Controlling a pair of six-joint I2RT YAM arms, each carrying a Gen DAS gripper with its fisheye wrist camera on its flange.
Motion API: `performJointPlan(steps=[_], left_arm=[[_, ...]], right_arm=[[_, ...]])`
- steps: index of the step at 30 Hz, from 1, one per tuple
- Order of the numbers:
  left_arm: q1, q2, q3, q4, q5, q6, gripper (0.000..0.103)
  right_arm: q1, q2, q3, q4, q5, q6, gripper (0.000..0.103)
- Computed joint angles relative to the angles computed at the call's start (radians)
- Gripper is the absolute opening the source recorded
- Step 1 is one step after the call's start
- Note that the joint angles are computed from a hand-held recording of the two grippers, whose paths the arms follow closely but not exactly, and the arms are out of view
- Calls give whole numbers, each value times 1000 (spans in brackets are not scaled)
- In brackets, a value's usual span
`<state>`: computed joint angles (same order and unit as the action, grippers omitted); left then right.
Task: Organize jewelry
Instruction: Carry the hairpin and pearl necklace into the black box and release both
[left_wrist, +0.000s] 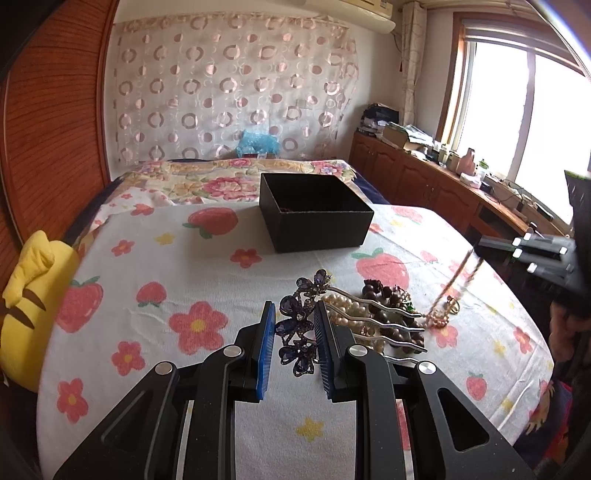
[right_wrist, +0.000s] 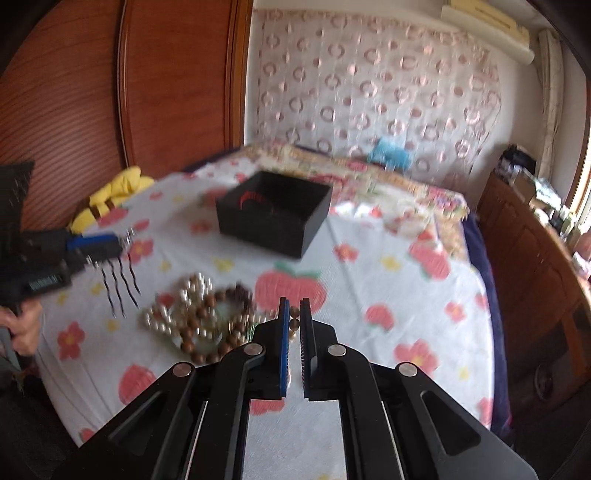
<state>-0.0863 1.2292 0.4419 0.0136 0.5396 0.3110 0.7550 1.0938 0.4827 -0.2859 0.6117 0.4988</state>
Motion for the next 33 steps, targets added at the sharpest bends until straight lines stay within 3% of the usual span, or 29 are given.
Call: performJointPlan(steps=[9,16,23,33], left_arm=[[-12,-31,48,-21,-5,5,20],[-19,-24,95,-18,-9,-14,20],[-60,35,154,5,-40,-40,20],[-147,183,293,40,-117,-70,20]], right_arm=[[-46,-115,158,-149,70,-123,6],[-80,-121,285,-189,88,-213,6],[-114,-63,390,-179,80,-302,6],[-254,70,500,-55,-53,-417,6]])
